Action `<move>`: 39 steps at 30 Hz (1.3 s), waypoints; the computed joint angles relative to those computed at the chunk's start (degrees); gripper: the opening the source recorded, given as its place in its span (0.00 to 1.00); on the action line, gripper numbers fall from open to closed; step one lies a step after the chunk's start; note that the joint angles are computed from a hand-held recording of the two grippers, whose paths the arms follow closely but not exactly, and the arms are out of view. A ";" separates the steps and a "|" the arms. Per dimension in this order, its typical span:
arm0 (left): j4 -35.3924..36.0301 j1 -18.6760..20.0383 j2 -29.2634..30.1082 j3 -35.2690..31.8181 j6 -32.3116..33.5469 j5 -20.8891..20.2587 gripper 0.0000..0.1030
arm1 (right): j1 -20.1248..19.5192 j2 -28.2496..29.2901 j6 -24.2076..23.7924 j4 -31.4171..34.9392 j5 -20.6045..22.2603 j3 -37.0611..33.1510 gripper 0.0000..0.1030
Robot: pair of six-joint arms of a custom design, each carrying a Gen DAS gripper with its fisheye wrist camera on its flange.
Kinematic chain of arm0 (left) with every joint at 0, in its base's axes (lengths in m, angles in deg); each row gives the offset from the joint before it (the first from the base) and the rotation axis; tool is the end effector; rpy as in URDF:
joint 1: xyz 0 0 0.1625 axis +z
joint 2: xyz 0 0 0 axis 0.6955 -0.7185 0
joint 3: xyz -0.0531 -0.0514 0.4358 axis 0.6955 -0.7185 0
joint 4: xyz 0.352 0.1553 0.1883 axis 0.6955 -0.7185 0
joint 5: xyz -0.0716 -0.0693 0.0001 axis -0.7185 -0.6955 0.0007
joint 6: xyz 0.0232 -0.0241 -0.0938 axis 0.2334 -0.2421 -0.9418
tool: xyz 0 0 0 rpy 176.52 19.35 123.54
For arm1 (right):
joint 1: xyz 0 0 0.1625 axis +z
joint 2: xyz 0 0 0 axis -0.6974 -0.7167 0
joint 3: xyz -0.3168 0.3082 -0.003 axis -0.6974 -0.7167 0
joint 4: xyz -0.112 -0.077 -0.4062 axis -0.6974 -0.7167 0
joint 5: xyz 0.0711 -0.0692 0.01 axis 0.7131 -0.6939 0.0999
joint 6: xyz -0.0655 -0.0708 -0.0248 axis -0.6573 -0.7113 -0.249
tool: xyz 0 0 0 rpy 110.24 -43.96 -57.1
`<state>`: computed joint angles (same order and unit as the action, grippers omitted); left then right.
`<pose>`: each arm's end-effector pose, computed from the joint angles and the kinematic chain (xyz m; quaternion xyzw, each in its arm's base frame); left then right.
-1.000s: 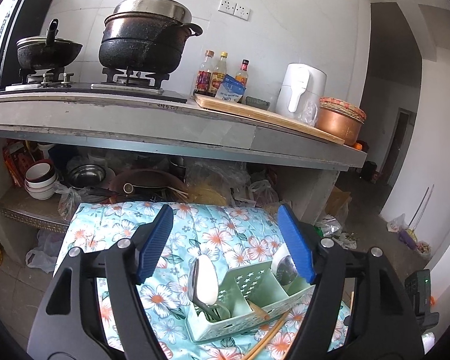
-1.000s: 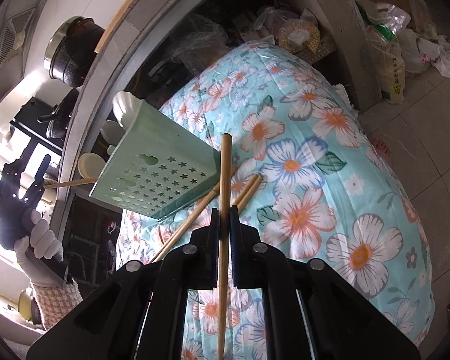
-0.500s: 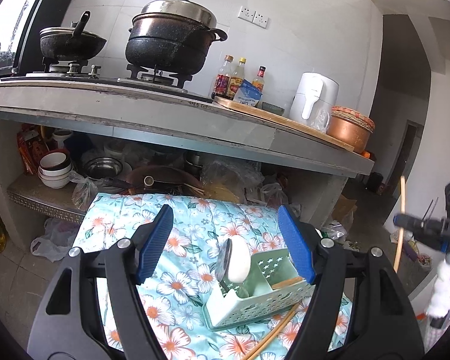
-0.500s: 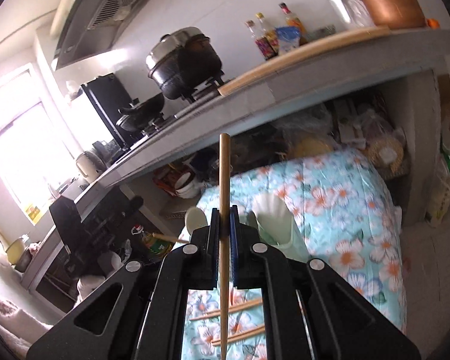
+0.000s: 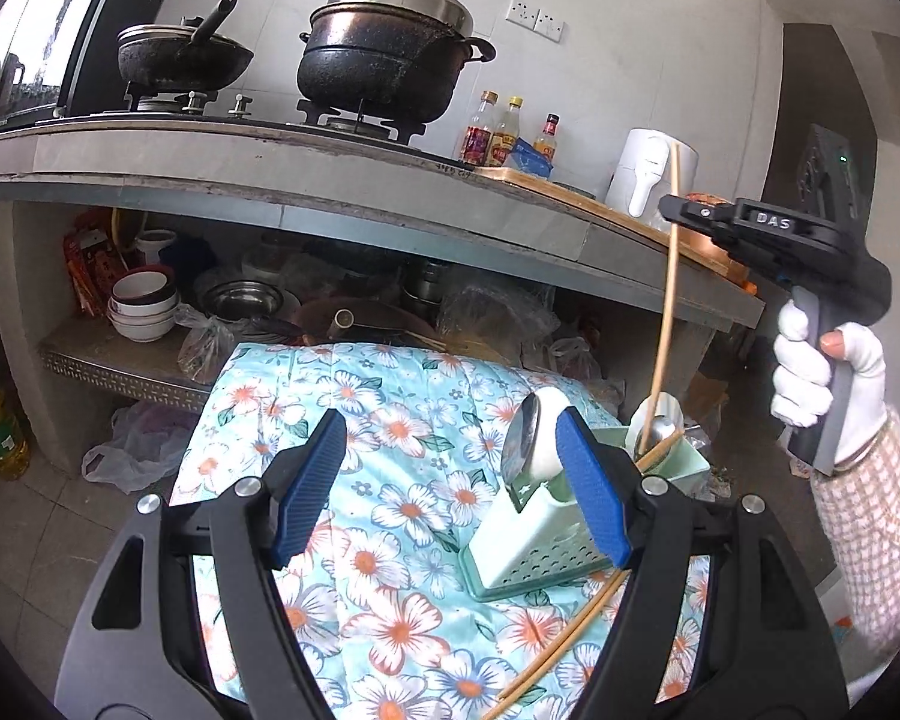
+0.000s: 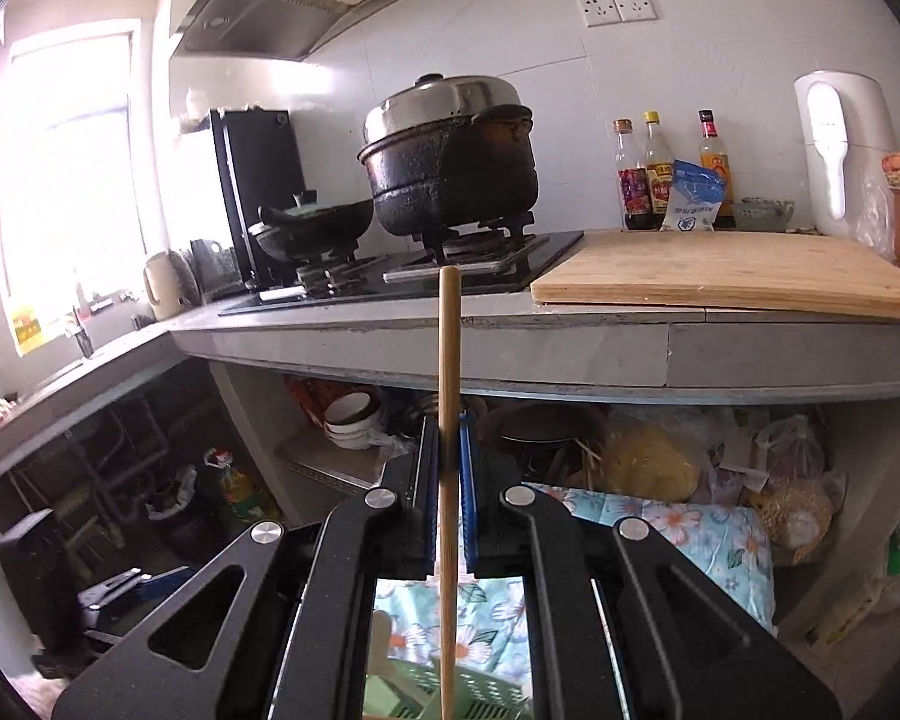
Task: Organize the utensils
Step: 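Lower both chopsticks into the green basket and open both grippers, then move both open grippers back down to the remaining loose chopsticks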
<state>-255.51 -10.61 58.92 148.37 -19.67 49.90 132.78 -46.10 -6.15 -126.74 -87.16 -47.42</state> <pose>-0.4909 -0.5959 0.0426 0.0838 0.7805 -0.5658 0.2523 0.1417 -0.8523 0.5085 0.4745 -0.8174 0.3264 0.0156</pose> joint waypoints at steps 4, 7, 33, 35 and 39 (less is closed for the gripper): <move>1.82 0.21 -0.79 1.99 -2.88 -0.90 0.66 | 0.91 1.09 -4.53 -1.79 -6.57 2.03 0.06; 2.76 0.44 -1.11 2.83 -4.35 -2.07 0.66 | 1.36 0.94 -7.28 -2.32 -10.87 3.89 0.07; 9.40 1.04 -1.56 4.41 -3.23 -17.57 0.67 | -12.05 -14.46 8.24 8.33 -0.66 15.86 0.32; 11.26 1.34 -1.42 4.38 -4.47 -20.67 0.67 | -13.71 -16.02 10.72 7.15 -2.79 19.69 0.33; 17.45 2.14 -0.05 1.93 -7.22 -24.75 0.67 | -16.69 -17.17 16.91 7.30 -5.86 24.39 0.33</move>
